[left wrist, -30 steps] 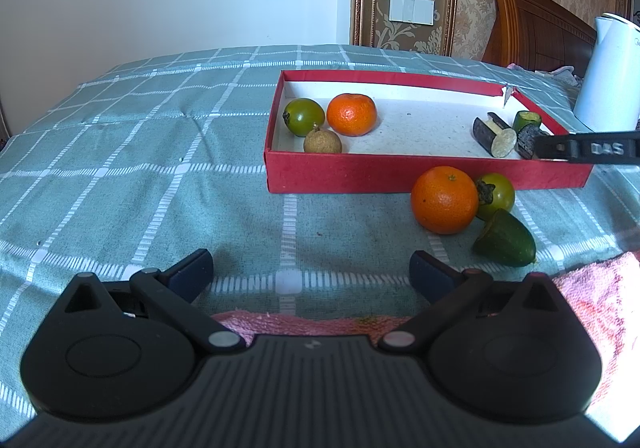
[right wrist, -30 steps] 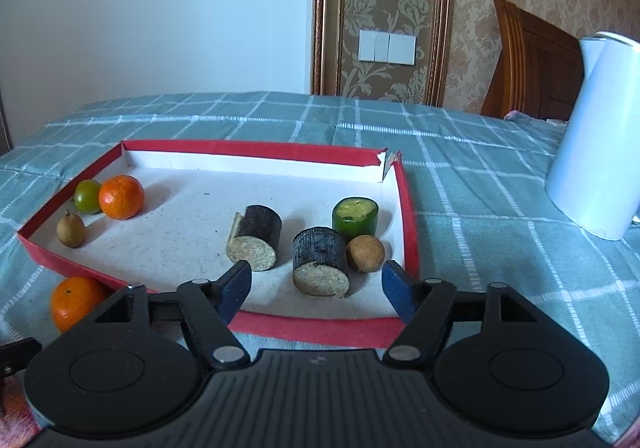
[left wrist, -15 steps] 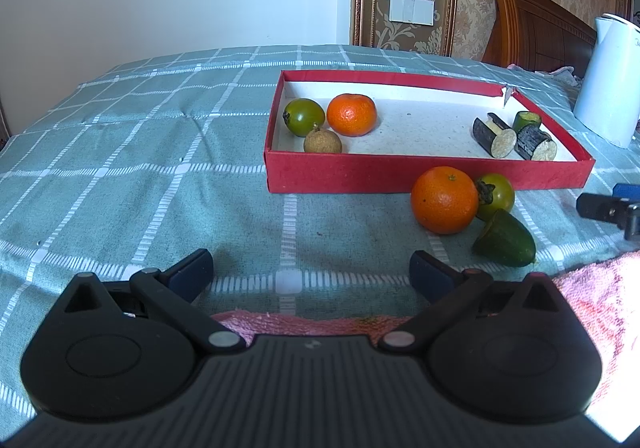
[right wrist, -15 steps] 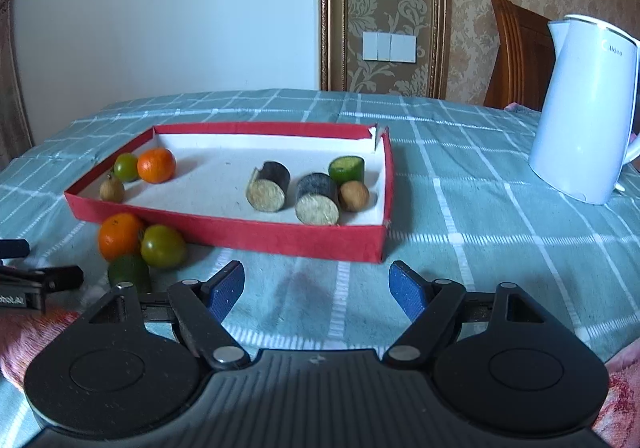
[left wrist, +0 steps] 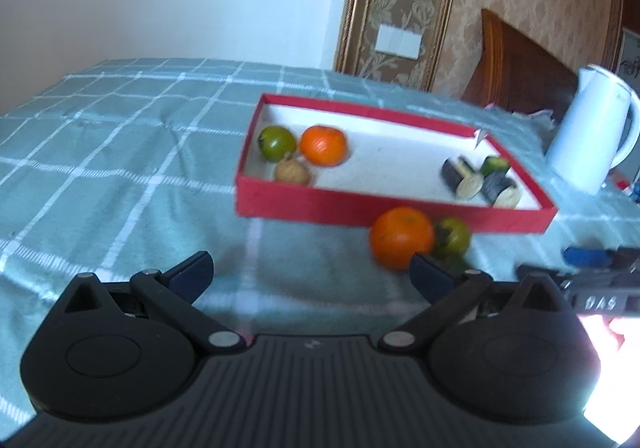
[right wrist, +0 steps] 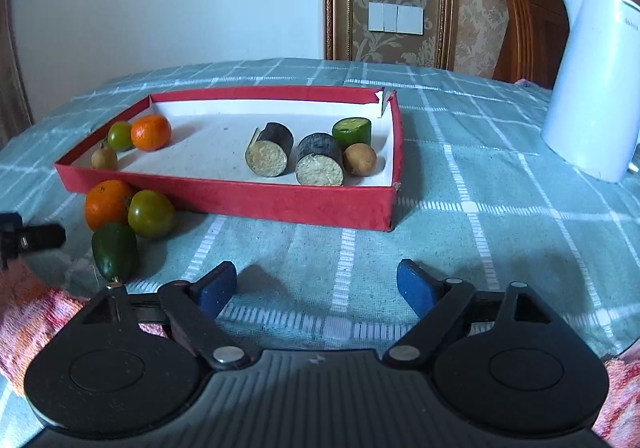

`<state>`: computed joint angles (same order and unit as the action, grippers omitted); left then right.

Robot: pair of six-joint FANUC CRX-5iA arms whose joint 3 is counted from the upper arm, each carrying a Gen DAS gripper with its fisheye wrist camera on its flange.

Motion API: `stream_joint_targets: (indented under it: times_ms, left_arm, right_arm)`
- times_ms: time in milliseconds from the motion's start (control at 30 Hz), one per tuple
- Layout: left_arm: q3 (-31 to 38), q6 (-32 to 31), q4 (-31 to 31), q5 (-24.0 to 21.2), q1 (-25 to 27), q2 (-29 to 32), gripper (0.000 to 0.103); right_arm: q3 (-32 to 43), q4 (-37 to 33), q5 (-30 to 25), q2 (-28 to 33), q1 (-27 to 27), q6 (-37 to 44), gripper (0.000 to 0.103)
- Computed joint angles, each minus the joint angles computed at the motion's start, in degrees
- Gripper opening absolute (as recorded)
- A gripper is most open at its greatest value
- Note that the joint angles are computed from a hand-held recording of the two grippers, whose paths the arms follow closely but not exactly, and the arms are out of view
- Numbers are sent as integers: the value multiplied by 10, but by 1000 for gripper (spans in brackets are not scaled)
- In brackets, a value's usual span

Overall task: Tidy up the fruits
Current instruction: 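Move the left tool onto the large mandarin orange by the box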

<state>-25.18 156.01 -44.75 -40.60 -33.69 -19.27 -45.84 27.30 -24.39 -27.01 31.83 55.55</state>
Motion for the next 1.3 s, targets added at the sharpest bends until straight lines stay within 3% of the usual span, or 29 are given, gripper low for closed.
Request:
stream_joint_targets:
  times_ms: [133,267,367,433,533,633,700,867,1000,1200,1300]
  left_arm:
    - [25,13,-19,-12,-18,21,103]
    - [48,-10,-22,-14,-24,48,103]
    - [71,0,-42,-40,-37,74,103]
    - [74,-23,-22,-30,-24,80,103]
    - [89,-8,-32,-52,-29,99,103]
    - [84,-12,-18,-36,-17,97,103]
    - [79,-16,-19,-26,-16,93,96]
    - [67,-32,-16,-1,-23,81,67]
    - [70,-32,-28,-1,-32,85,64]
    - [34,-112,88,70,43,61,64]
    - [18,-107,95,78,49,38,61]
  right_arm:
    - [16,-56,-1,2,-8,44,94]
    - [18,-61,-2,2,-9,48,94]
    - [19,-65,-2,2,-10,52,95]
    - [21,-77,-1,1,-12,60,95]
    - [25,-92,-1,0,-15,72,95]
    - [26,-96,-1,1,-17,76,95]
    - [27,-99,-1,1,-17,78,95]
    - [28,-105,0,1,-18,82,95]
    - [28,-105,0,1,-18,82,95]
    - [27,-104,1,1,-19,82,95]
    - [27,-104,1,1,-18,81,95]
